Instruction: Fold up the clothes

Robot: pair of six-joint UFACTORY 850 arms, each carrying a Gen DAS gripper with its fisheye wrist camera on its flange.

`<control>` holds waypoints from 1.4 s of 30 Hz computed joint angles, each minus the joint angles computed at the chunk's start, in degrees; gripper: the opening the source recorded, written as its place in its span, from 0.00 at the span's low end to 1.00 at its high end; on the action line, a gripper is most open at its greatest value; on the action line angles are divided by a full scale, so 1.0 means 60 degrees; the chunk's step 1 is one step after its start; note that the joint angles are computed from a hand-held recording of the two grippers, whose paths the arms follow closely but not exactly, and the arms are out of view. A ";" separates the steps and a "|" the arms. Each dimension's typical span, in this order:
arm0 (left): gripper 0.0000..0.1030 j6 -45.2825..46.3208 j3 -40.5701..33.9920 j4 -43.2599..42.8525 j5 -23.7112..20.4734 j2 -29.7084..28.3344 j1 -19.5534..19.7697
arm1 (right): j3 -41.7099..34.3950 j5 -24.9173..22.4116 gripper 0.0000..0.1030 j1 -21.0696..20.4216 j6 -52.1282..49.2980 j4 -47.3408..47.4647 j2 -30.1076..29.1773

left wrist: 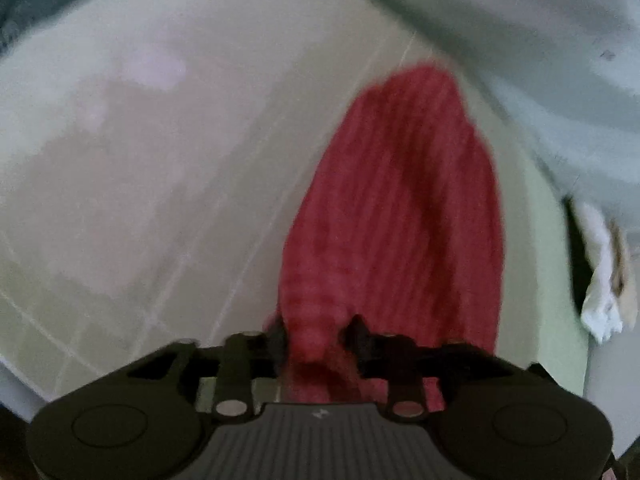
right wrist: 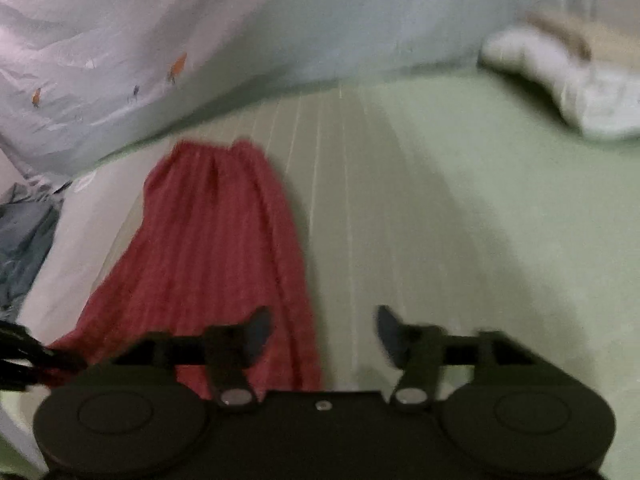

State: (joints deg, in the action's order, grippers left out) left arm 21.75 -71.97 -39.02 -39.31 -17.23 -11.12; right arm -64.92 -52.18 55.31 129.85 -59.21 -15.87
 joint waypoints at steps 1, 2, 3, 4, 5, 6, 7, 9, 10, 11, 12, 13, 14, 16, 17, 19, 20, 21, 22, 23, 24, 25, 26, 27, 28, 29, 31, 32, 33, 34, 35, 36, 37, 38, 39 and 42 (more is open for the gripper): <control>0.67 0.0382 0.0043 -0.0218 0.0301 0.0118 0.0003 | -0.0049 -0.0099 0.79 -0.0032 -0.0125 -0.0198 -0.0038; 0.79 0.0982 0.0038 -0.0574 0.0534 0.0186 -0.0001 | -0.0108 -0.0175 0.84 -0.0085 -0.0222 -0.0372 -0.0106; 0.81 0.1722 0.0028 -0.1013 0.0647 0.0225 0.0007 | -0.0166 -0.0248 0.92 -0.0140 -0.0314 -0.0542 -0.0176; 0.81 0.2121 -0.0034 -0.1219 0.0646 0.0211 0.0011 | -0.0224 -0.0213 1.00 -0.0229 -0.0365 -0.0712 -0.0248; 0.81 0.2196 -0.0163 -0.1215 0.0607 0.0149 0.0001 | -0.0263 -0.0076 1.00 -0.0333 -0.0372 -0.0925 -0.0294; 0.81 0.2178 -0.0325 -0.1208 0.0510 0.0047 -0.0005 | -0.0301 0.0072 1.00 -0.0439 -0.0369 -0.1147 -0.0338; 0.82 0.2122 -0.0474 -0.1280 0.0355 -0.0078 0.0008 | -0.0347 0.0249 1.00 -0.0551 -0.0355 -0.1378 -0.0379; 0.84 0.2124 -0.0609 -0.1569 0.0206 -0.0276 0.0048 | -0.0510 0.0580 1.00 -0.0797 -0.0312 -0.1826 -0.0531; 0.85 0.2124 -0.0666 -0.1709 0.0157 -0.0373 0.0065 | -0.0578 0.0674 1.00 -0.0890 -0.0307 -0.1989 -0.0593; 0.85 0.2037 -0.0738 -0.1688 0.0168 -0.0458 0.0043 | -0.0646 0.0759 1.00 -0.0978 -0.0303 -0.2143 -0.0654; 0.85 0.1852 -0.0879 -0.1453 0.0247 -0.0573 -0.0040 | -0.0796 0.0907 1.00 -0.1114 -0.0463 -0.2144 -0.0766; 0.85 0.1706 -0.1059 -0.1213 0.0300 -0.0715 -0.0125 | -0.0963 0.1062 1.00 -0.1253 -0.0652 -0.2115 -0.0889; 0.85 0.1608 -0.1219 -0.1021 0.0319 -0.0840 -0.0189 | -0.1117 0.1411 1.00 -0.1442 -0.0914 -0.2018 -0.0986; 0.85 0.1367 -0.1571 -0.0594 0.0360 -0.1104 -0.0334 | -0.1478 0.1803 1.00 -0.1730 -0.1640 -0.1883 -0.1268; 0.85 0.1202 -0.1783 -0.0316 0.0425 -0.1269 -0.0429 | -0.1672 0.1979 1.00 -0.1867 -0.2028 -0.1795 -0.1417; 0.85 0.0905 -0.2200 0.0217 0.0573 -0.1627 -0.0589 | -0.2303 0.2104 0.97 -0.2103 -0.3441 -0.1303 -0.1897; 0.85 0.0760 -0.2408 0.0407 0.0598 -0.1799 -0.0644 | -0.2483 0.2152 0.93 -0.2172 -0.3759 -0.1338 -0.2064; 0.85 0.0611 -0.2646 0.0553 0.0579 -0.2001 -0.0689 | -0.2684 0.2287 0.87 -0.2280 -0.4075 -0.1385 -0.2243; 0.85 0.0461 -0.2918 0.0651 0.0512 -0.2233 -0.0723 | -0.2828 0.2457 0.81 -0.2367 -0.4349 -0.1371 -0.2368; 0.85 0.0312 -0.3181 0.0763 0.0429 -0.2453 -0.0758 | -0.2992 0.2633 0.78 -0.2474 -0.4659 -0.1266 -0.2499; 0.85 0.0167 -0.3433 0.0886 0.0331 -0.2659 -0.0792 | -0.3142 0.2805 0.69 -0.2588 -0.4945 -0.1093 -0.2620; 0.85 0.0023 -0.3692 0.1007 0.0228 -0.2869 -0.0826 | -0.3295 0.2972 0.58 -0.2701 -0.5241 -0.0897 -0.2742; 0.85 -0.0082 -0.3904 0.1172 0.0164 -0.3046 -0.0868 | -0.3395 0.3183 0.54 -0.2811 -0.5382 -0.0799 -0.2832; 0.85 -0.0148 -0.4063 0.1387 0.0144 -0.3189 -0.0921 | -0.3491 0.3399 0.48 -0.2920 -0.5510 -0.0705 -0.2919; 0.85 -0.0160 -0.4195 0.1545 0.0124 -0.3313 -0.0962 | -0.3558 0.3610 0.47 -0.3007 -0.5592 -0.0663 -0.2993; 0.85 -0.0096 -0.4286 0.1602 0.0085 -0.3407 -0.0978 | -0.3642 0.3766 0.47 -0.3077 -0.5751 -0.0574 -0.3080; 0.85 -0.0121 -0.4495 0.1608 -0.0100 -0.3625 -0.0976 | -0.3834 0.3828 0.46 -0.3155 -0.6160 -0.0401 -0.3269; 0.85 -0.0178 -0.4573 0.1564 -0.0208 -0.3712 -0.0962 | -0.3982 0.3743 0.46 -0.3170 -0.6337 -0.0274 -0.3400; 0.85 -0.0249 -0.4663 0.1527 -0.0345 -0.3806 -0.0948 | -0.4044 0.3790 0.47 -0.3211 -0.6378 -0.0170 -0.3478; 0.85 -0.0314 -0.4755 0.1499 -0.0487 -0.3906 -0.0931 | -0.4093 0.3857 0.47 -0.3256 -0.6404 -0.0069 -0.3547; 0.85 -0.0335 -0.4794 0.1450 -0.0546 -0.3959 -0.0919 | -0.4142 0.3923 0.46 -0.3301 -0.6433 0.0035 -0.3617; 0.86 -0.0312 -0.4776 0.1379 -0.0519 -0.3962 -0.0911 | -0.4104 0.4064 0.43 -0.3345 -0.6505 0.0131 -0.3606; 0.87 -0.0286 -0.4755 0.1306 -0.0490 -0.3963 -0.0903 | -0.4053 0.4214 0.29 -0.3391 -0.6590 0.0231 -0.3583; 0.87 -0.0252 -0.4750 0.1184 -0.0487 -0.3973 -0.0878 | -0.4003 0.4365 0.20 -0.3436 -0.6682 0.0338 -0.3561; 0.87 -0.0211 -0.4764 0.1011 -0.0512 -0.3992 -0.0837 | -0.3908 0.4459 0.09 -0.3443 -0.6565 0.0174 -0.3493; 0.87 -0.0087 -0.4800 0.0453 -0.0603 -0.4050 -0.0705 | -0.3532 0.4657 0.02 -0.3408 -0.5139 -0.1240 -0.3192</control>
